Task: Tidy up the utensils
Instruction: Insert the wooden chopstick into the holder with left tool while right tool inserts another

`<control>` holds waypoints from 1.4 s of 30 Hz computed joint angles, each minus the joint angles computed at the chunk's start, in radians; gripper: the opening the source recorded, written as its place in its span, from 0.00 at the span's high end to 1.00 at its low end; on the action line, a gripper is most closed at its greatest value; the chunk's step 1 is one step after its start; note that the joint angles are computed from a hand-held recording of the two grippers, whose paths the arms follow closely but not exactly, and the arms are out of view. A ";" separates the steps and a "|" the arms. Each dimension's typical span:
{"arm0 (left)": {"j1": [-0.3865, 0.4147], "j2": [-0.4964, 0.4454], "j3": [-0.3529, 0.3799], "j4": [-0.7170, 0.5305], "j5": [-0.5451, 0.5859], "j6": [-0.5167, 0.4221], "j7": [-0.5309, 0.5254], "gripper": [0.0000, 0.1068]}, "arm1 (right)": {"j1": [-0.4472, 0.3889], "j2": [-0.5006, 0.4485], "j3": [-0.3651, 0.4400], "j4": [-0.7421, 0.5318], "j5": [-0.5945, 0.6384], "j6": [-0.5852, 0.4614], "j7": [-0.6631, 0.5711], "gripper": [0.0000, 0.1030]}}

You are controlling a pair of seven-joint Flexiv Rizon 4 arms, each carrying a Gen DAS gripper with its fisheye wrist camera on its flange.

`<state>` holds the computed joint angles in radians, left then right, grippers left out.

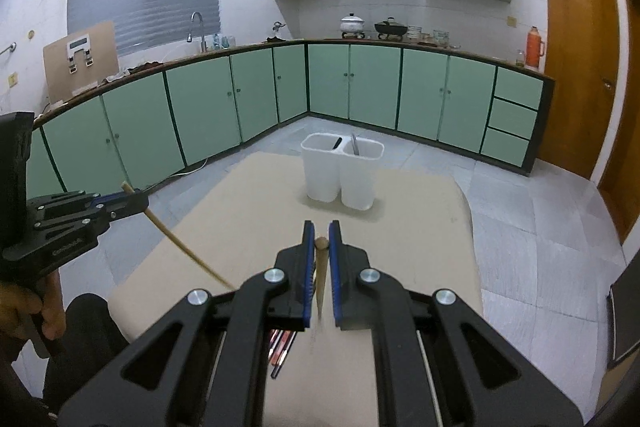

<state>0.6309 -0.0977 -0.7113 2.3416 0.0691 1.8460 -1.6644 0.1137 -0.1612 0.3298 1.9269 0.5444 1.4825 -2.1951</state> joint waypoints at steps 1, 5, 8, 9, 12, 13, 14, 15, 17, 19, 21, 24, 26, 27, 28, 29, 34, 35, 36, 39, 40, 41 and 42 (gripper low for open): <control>0.051 0.001 -0.054 -0.003 0.001 -0.008 -0.001 0.94 | 0.011 -0.005 -0.013 -0.005 -0.026 -0.011 0.021 0.94; 0.158 -0.013 -0.184 -0.010 -0.041 -0.025 0.043 0.94 | 0.023 -0.031 -0.034 -0.046 -0.097 -0.064 0.082 0.94; 0.176 -0.025 -0.218 -0.025 -0.077 -0.042 0.086 0.94 | 0.016 -0.040 -0.035 -0.097 -0.108 -0.128 0.098 0.94; 0.168 -0.028 -0.212 -0.032 -0.088 -0.047 0.101 0.94 | 0.021 -0.043 -0.042 -0.112 -0.125 -0.144 0.107 0.94; 0.228 -0.048 -0.292 -0.059 -0.133 -0.081 0.151 0.94 | 0.026 -0.058 -0.056 -0.163 -0.157 -0.210 0.129 0.94; 0.240 -0.059 -0.310 -0.071 -0.148 -0.092 0.168 0.94 | 0.032 -0.064 -0.065 -0.186 -0.178 -0.239 0.140 0.94; 0.240 -0.065 -0.313 -0.083 -0.162 -0.103 0.183 0.94 | 0.037 -0.071 -0.072 -0.204 -0.194 -0.253 0.149 0.94; 0.244 -0.071 -0.320 -0.093 -0.175 -0.113 0.200 0.94 | 0.044 -0.078 -0.080 -0.223 -0.217 -0.267 0.161 0.94; 0.219 -0.083 -0.298 -0.128 -0.199 -0.143 0.233 0.94 | 0.050 -0.091 -0.090 -0.259 -0.248 -0.292 0.179 0.94; 0.182 -0.097 -0.260 -0.171 -0.219 -0.173 0.263 0.94 | 0.057 -0.114 -0.101 -0.322 -0.279 -0.333 0.206 0.94; 0.123 -0.111 -0.193 -0.228 -0.226 -0.202 0.290 0.94 | 0.064 -0.138 -0.110 -0.373 -0.308 -0.352 0.228 0.94; 0.044 -0.137 -0.111 -0.311 -0.240 -0.240 0.318 0.94 | 0.066 -0.183 -0.117 -0.471 -0.337 -0.390 0.264 0.94; -0.041 -0.163 -0.018 -0.388 -0.225 -0.264 0.322 0.94 | 0.068 -0.215 -0.119 -0.539 -0.348 -0.417 0.295 0.94; -0.081 -0.173 0.026 -0.419 -0.216 -0.270 0.322 0.94 | 0.070 -0.235 -0.122 -0.577 -0.355 -0.429 0.313 0.94; -0.124 -0.189 0.072 -0.458 -0.204 -0.276 0.322 0.94 | 0.073 -0.256 -0.125 -0.615 -0.362 -0.439 0.331 0.94; -0.178 -0.209 0.132 -0.506 -0.188 -0.283 0.313 0.94 | 0.074 -0.271 -0.124 -0.642 -0.366 -0.446 0.344 0.94; -0.344 -0.296 0.306 -0.681 -0.179 -0.302 0.305 0.94 | 0.096 -0.381 -0.140 -0.813 -0.418 -0.455 0.413 0.94; -0.385 -0.324 0.352 -0.730 -0.174 -0.306 0.297 0.94 | 0.098 -0.399 -0.139 -0.838 -0.426 -0.456 0.418 0.94; -0.410 -0.342 0.378 -0.760 -0.178 -0.309 0.298 0.94 | 0.107 -0.425 -0.147 -0.873 -0.444 -0.450 0.427 0.94; -0.480 -0.421 0.453 -0.877 -0.201 -0.321 0.300 0.94 | 0.113 -0.505 -0.148 -0.987 -0.469 -0.471 0.445 0.94; -0.502 -0.449 0.478 -0.916 -0.210 -0.328 0.299 0.94 | 0.121 -0.537 -0.156 -1.029 -0.482 -0.474 0.455 0.94; -0.527 -0.484 0.509 -0.963 -0.220 -0.343 0.296 0.94 | 0.126 -0.560 -0.162 -1.058 -0.494 -0.477 0.461 0.94; -0.543 -0.503 0.528 -0.989 -0.230 -0.353 0.299 0.94 | 0.130 -0.591 -0.166 -1.096 -0.505 -0.483 0.465 0.94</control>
